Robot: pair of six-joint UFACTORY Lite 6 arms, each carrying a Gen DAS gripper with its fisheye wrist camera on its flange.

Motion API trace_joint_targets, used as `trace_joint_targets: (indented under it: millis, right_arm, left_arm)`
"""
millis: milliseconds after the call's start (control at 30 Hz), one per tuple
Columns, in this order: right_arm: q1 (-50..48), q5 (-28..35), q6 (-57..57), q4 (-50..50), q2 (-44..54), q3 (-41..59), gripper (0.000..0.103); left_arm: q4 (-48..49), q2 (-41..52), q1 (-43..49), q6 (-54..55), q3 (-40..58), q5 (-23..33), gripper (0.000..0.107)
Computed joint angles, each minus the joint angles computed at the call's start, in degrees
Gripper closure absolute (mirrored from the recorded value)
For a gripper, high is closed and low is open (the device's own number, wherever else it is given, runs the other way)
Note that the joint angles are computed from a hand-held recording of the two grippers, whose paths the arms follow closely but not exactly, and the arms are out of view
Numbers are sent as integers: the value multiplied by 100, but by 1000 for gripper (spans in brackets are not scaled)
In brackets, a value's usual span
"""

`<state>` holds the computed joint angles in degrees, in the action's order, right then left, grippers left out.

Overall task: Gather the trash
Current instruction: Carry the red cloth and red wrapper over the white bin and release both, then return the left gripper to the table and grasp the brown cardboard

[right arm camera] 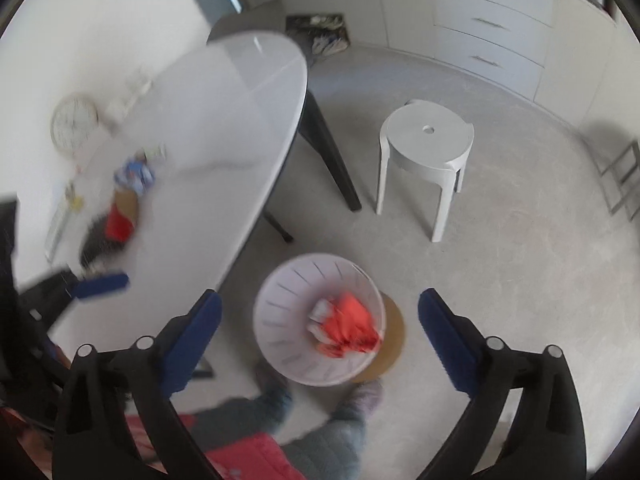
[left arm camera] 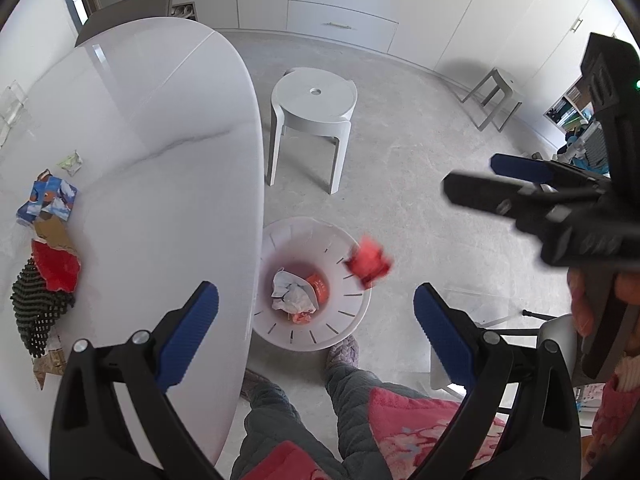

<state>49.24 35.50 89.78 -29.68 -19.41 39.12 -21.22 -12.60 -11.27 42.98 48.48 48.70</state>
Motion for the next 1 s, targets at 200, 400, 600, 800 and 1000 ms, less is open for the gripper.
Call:
trace_joint_targets:
  millis: [200, 400, 600, 800, 1000]
  right_arm:
    - [-6, 382, 97, -99, 108, 231, 3]
    - [-50, 314, -237, -20, 680, 770, 3]
    - [-91, 161, -702, 103, 1717, 1785, 3]
    - [-205, 93, -1494, 478, 2953, 3129, 3]
    - [-399, 332, -2568, 1003, 4423, 4988, 3]
  left_arm:
    - [-57, 19, 208, 154, 31, 10, 13]
    - [-147, 89, 645, 461, 108, 50, 13]
    - [-273, 534, 1470, 899, 521, 117, 13]
    - [-272, 1591, 2300, 1051, 1436, -114, 13]
    - [41, 3241, 2846, 406, 3147, -352, 13]
